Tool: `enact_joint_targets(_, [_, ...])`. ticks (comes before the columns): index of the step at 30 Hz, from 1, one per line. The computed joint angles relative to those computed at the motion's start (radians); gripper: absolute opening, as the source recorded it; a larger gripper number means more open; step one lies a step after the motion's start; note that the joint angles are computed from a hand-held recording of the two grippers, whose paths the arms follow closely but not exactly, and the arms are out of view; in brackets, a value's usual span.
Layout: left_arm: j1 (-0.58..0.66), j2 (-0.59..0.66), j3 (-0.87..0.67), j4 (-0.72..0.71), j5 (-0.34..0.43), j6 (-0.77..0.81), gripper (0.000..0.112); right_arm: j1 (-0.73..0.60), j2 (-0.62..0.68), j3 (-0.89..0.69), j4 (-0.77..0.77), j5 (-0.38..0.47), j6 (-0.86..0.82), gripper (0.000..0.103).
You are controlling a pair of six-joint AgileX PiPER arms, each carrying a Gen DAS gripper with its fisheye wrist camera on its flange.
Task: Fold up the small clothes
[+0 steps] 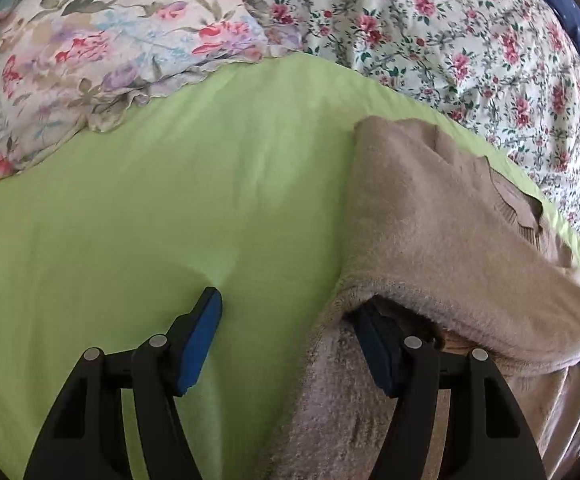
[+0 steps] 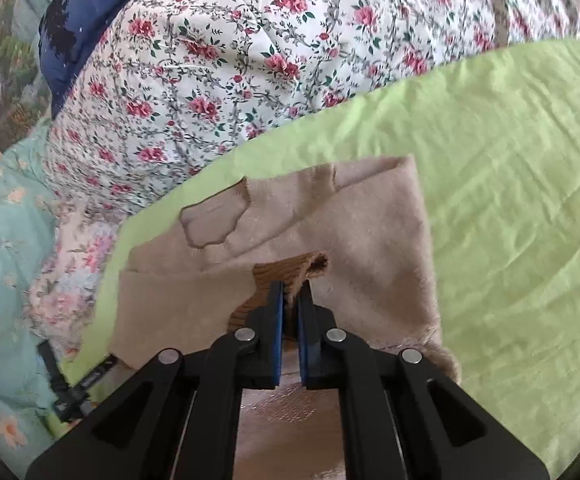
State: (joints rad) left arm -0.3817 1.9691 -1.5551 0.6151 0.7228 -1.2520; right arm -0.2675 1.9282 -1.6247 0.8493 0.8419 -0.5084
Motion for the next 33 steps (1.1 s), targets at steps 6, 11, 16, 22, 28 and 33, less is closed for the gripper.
enact_joint_targets(6, [0.007, -0.012, 0.026, 0.011, -0.029, -0.038, 0.068, -0.027, 0.094, -0.029, 0.067, 0.089, -0.015, 0.031])
enact_joint_targets(11, [0.005, -0.015, 0.033, 0.016, -0.034, -0.051, 0.068, -0.020, 0.062, 0.051, 0.122, 0.082, -0.145, 0.061])
enact_joint_targets(16, [0.002, -0.016, 0.034, 0.022, -0.033, -0.062, 0.068, -0.005, 0.043, -0.004, 0.050, 0.137, -0.102, 0.007])
enact_joint_targets(22, [0.000, -0.013, 0.031, 0.025, -0.030, -0.067, 0.068, 0.066, -0.029, -0.019, -0.369, -0.067, 0.286, 0.010])
enact_joint_targets(28, [-0.001, -0.006, 0.020, 0.026, -0.020, -0.062, 0.068, 0.082, -0.015, -0.004, -0.120, 0.031, 0.049, 0.020])
enact_joint_targets(33, [0.013, -0.021, 0.048, 0.016, -0.062, -0.066, 0.068, 0.127, 0.069, -0.019, -0.293, 0.007, 0.150, 0.025])
